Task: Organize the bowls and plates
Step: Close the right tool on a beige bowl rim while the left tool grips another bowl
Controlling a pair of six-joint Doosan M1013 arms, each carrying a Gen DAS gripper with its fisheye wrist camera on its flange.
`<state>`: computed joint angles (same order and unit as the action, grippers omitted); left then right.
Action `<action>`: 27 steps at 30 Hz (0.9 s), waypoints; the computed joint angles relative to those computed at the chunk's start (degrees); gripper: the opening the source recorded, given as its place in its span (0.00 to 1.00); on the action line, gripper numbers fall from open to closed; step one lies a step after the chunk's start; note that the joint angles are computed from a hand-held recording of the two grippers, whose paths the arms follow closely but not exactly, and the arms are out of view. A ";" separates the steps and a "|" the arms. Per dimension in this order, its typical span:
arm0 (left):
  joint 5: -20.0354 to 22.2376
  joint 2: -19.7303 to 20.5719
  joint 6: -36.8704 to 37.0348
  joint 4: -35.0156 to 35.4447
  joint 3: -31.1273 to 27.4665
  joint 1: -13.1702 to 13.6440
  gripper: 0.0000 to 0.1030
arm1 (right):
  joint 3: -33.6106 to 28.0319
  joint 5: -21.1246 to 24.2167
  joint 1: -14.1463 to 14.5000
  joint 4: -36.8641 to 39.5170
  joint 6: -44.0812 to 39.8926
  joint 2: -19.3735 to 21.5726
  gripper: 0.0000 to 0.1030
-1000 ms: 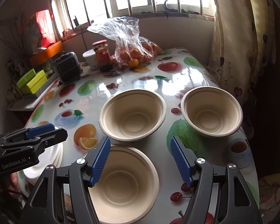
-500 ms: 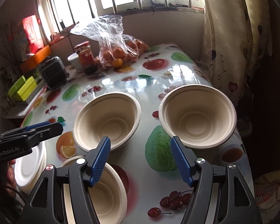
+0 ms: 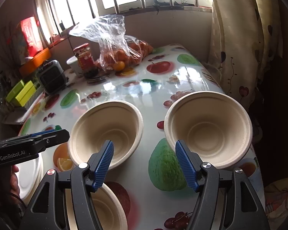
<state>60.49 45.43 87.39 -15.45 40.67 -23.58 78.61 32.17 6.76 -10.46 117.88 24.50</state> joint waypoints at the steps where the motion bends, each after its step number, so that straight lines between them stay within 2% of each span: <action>1: 0.36 0.27 -0.13 -0.02 -0.39 0.06 0.52 | -0.09 -0.07 -0.02 -0.08 0.18 0.10 0.65; 7: 3.34 2.02 -0.92 -0.52 -2.86 0.26 0.52 | -0.50 -0.47 -0.32 2.30 -1.67 0.72 0.64; 15: 3.40 2.55 -0.58 -1.87 -3.45 0.35 0.50 | -1.11 0.26 -0.67 4.92 -4.21 1.42 0.45; 25: 4.19 3.05 -0.42 -2.33 -4.25 0.42 0.50 | -0.09 -2.22 -0.66 6.66 -6.17 0.73 0.44; 27: 4.63 3.21 -0.60 -2.45 -4.44 0.48 0.50 | -0.57 -1.64 -0.76 8.05 -7.72 1.09 0.40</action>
<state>65.12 48.64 86.80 -17.91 36.23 -23.10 78.04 30.53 6.00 -2.41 110.16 25.60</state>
